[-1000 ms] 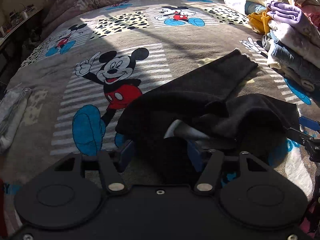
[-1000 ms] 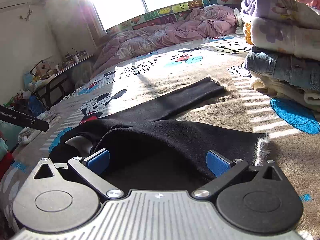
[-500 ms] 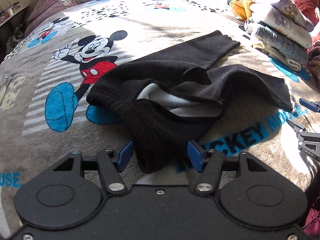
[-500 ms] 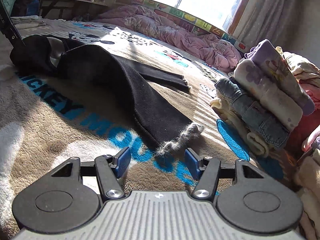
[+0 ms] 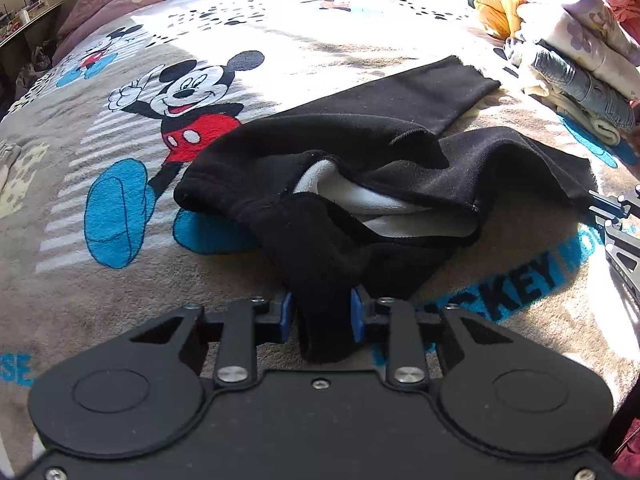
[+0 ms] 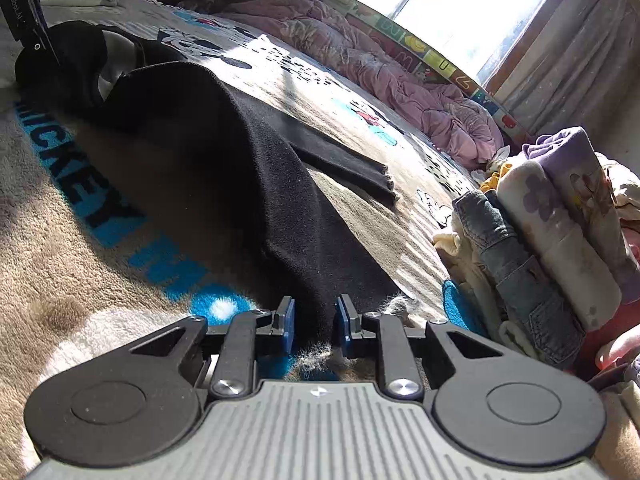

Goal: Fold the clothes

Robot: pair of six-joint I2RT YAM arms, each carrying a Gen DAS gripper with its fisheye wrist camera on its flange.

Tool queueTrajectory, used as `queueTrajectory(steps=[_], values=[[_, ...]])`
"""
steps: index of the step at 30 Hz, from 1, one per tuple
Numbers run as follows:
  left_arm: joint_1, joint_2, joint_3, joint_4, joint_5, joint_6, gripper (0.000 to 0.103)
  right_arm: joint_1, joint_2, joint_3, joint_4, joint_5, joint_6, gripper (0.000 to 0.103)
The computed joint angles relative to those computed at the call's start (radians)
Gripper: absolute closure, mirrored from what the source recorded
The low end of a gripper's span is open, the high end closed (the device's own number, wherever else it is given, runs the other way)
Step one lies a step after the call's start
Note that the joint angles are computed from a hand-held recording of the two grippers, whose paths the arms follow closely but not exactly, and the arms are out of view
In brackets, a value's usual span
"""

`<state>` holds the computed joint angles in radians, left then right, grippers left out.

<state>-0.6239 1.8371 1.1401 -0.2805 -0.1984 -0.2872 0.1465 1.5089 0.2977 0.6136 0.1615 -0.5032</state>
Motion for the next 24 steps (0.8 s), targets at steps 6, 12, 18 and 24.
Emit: queueTrajectory(steps=[6, 12, 18, 24], values=[[0.012, -0.096, -0.059, 0.037, 0.025, 0.032, 0.080, -0.020, -0.165, 0.017, -0.149, -0.016, 0.028, 0.093], [0.072, -0.238, -0.154, 0.048, 0.081, 0.051, 0.081, -0.052, -0.553, 0.049, -0.498, -0.046, -0.001, 0.093], [0.118, -0.396, -0.292, 0.068, 0.119, 0.185, 0.082, 0.009, -0.827, 0.065, -0.735, 0.026, -0.081, 0.093], [0.155, -0.451, -0.351, 0.017, 0.171, 0.192, 0.080, -0.020, -0.782, 0.026, -0.766, 0.004, -0.106, 0.093]])
